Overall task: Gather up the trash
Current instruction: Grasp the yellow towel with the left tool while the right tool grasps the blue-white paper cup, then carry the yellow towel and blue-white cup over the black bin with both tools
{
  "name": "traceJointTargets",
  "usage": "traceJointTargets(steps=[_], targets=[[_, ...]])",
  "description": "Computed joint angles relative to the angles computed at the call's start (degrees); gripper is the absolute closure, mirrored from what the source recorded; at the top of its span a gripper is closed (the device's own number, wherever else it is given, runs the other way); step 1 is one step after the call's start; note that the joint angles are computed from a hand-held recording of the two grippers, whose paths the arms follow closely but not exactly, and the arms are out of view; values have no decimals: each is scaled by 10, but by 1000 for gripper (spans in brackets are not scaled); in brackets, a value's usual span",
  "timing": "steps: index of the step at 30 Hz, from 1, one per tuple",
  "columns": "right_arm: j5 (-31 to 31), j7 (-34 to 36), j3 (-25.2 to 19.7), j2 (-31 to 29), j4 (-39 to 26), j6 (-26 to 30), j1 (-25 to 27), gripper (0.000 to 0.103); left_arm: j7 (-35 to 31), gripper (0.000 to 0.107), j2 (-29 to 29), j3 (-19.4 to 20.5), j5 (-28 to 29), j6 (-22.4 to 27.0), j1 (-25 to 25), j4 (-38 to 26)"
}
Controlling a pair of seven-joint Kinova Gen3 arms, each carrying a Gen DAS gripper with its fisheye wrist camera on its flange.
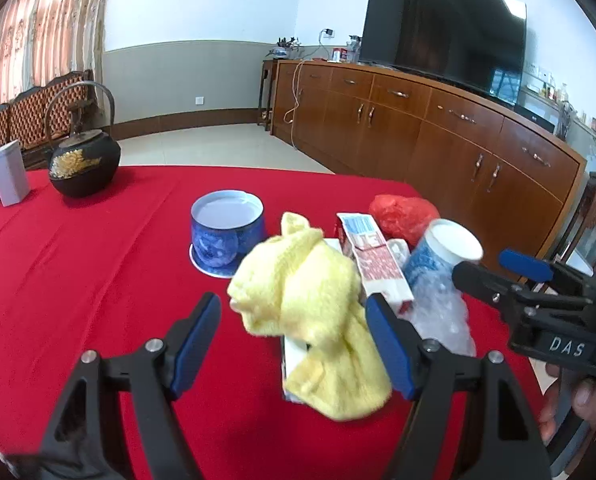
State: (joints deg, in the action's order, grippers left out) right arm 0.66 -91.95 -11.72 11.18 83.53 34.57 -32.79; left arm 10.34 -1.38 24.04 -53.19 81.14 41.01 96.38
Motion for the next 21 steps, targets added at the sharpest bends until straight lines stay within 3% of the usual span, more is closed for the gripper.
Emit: traceJointTargets(steps=[7,8,9,10,11,13,21], targets=[[-15,7,-1,22,-19,9,5,27,-4,32,-6,-9,4,-33,-13,10],[-19,9,-1,25,-22,13,7,28,-2,37,-9,-9,6,-41,-16,13],[-27,16,-4,27,-22,12,11,35,0,40,-12,-9,7,-47,-18,17],[-30,18,-4,27,-22,13,12,48,-2,48,-13,-7,7,-51,-20,17],[-26,15,-1,26,-21,12,9,47,-2,57,-14,-4,5,-52,-21,17],[-36,23,-4,22,-16,8,14,48,-2,65,-19,0,4,-59,-23,20],[-20,8,4,-15,23,-26,11,48,15,67,-33,28,-13,-43,-27,25]])
